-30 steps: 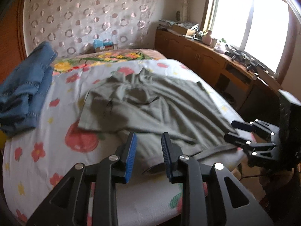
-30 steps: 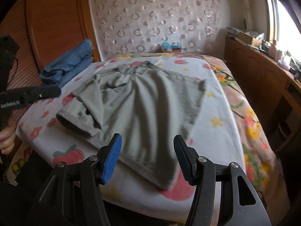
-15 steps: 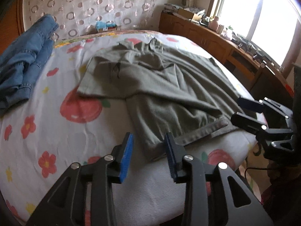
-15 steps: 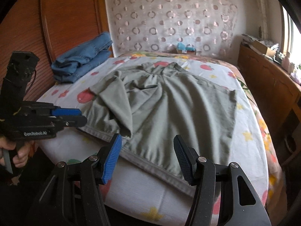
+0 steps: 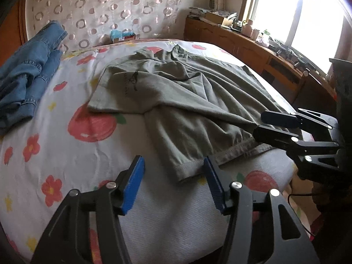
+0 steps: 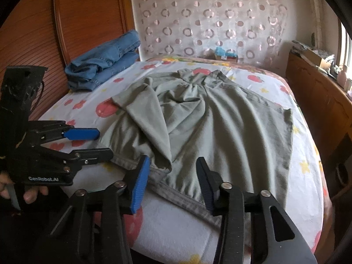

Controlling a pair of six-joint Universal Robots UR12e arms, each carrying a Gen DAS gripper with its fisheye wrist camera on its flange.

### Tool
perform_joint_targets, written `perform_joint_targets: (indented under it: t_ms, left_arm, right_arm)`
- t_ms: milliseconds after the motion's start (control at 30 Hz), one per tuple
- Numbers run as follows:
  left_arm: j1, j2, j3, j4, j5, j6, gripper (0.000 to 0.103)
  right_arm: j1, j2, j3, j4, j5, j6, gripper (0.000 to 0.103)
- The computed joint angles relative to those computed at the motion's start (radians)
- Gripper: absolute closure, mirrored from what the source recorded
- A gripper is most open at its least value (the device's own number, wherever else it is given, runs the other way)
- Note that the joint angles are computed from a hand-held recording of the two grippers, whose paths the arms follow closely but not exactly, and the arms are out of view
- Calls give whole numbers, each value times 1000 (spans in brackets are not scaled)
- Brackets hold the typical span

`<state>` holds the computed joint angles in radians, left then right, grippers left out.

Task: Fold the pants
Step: 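Move the open right gripper to the folded edge of the pants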

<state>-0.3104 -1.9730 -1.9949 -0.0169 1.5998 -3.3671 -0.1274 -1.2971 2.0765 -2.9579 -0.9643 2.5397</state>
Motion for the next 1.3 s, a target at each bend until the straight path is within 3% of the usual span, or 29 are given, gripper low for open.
perform_joint_targets:
  t_ms: [333,467,633,933,1167,1200,1267,1300]
  left_arm:
    - [-11,-2,0,8,29,-7,48]
    - [-12,2,-2,7,29,-19,48]
    - [-13,8,-8,27,36,-31,48]
    - [-12,17,-13,66,49,-44,48]
    - [-11,8,-2,25,58,-45,48]
    - [-12,6,1,9,60,-42,48]
    - [-13,4,4,-8,62,-38,48]
    - [-13,4,3,-11,61,-37,48]
  right_arm:
    - [16,20,-23,49,1,-32,77]
    - [23,26,-30,68,4,-52,93]
    - [17,22,-23,41,19,-45,101]
    - [-20,8,1,-116,62,49,103]
    - [-31,2,-3,-60,92,-2,102]
    - [-24,4,-3,-56,79,-9,99]
    - [-14,7,-4,-46,62,-24,80]
    - [-11,10,-6,-30,62,-34,77]
